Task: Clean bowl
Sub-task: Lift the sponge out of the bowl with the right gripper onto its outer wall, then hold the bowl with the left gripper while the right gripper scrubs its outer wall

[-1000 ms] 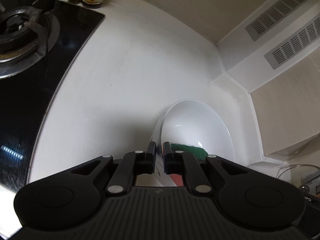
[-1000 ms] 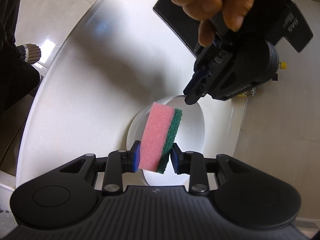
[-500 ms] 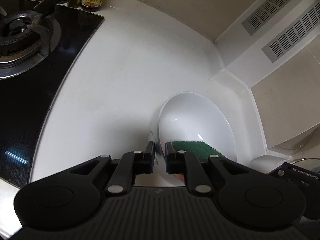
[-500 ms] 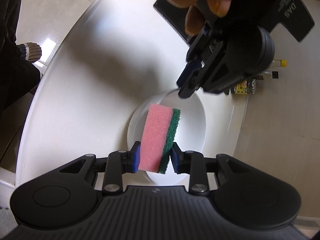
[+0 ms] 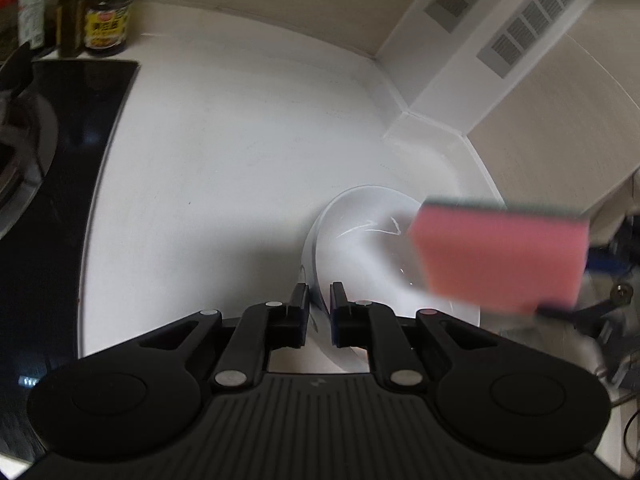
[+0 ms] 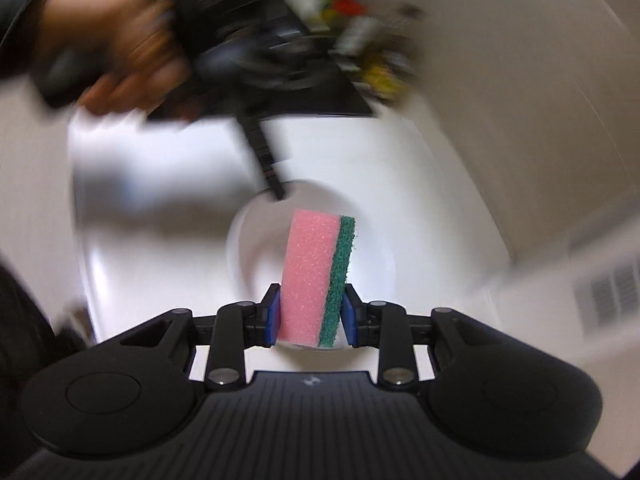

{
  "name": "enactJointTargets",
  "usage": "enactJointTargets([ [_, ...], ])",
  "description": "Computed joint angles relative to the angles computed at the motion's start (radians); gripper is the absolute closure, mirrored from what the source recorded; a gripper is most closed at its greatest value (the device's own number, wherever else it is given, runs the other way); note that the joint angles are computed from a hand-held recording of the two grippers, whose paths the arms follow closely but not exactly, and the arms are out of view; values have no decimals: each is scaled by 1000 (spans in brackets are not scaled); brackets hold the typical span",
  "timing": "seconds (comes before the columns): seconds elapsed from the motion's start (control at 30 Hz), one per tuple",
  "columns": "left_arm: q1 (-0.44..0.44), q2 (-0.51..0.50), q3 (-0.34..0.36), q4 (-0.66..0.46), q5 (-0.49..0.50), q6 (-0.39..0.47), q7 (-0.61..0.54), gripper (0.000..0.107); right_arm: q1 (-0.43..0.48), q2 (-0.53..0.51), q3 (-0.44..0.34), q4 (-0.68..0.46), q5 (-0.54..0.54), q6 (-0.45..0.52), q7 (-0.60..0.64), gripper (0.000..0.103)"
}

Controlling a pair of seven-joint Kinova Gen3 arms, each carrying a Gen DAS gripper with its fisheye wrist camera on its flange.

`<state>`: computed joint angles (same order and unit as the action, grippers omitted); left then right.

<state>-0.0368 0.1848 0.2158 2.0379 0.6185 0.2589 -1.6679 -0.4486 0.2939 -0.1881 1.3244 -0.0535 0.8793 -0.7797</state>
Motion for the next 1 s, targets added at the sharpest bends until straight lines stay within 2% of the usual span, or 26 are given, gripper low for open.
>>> enactJointTargets([
  [0.07,-64,8,50,-3,58,16,-81,95,-29,21,77,-52,-51,46,-81,77],
  [0.17,-90,19,49,-23,113,66,-197,93,-23,95,216,-168,-173,156,-203,77],
  [0.23,-98,28,37,-36,153,98,-278,92,-58,128,309,-211,-211,211,-285,77],
  [0.3,-136,41,58,-44,194,119,-359,88,-56,175,346,-270,-226,288,-366,77],
  [0.33,-136,50,46,-53,216,138,-387,87,-31,200,337,-291,-235,329,-405,77],
  [0.4,-126,65,21,-68,236,161,-403,87,31,243,263,-340,-217,396,-466,77],
  [0.5,-86,95,-19,-110,190,196,-365,86,136,313,124,-408,-217,484,-555,77],
  [0.57,-60,109,-37,-139,135,218,-332,86,161,332,66,-437,-191,516,-590,77],
  [0.73,21,123,-84,-221,-63,281,-253,88,132,376,62,-512,-159,523,-614,77],
  [0.77,21,125,-76,-233,-98,291,-245,88,132,385,62,-526,-159,529,-615,77],
  [0.9,-9,149,-48,-287,-135,359,-314,88,124,391,68,-530,-154,487,-648,77],
  [1.0,-16,179,-50,-353,-159,440,-344,91,134,361,66,-460,-161,430,-675,77],
])
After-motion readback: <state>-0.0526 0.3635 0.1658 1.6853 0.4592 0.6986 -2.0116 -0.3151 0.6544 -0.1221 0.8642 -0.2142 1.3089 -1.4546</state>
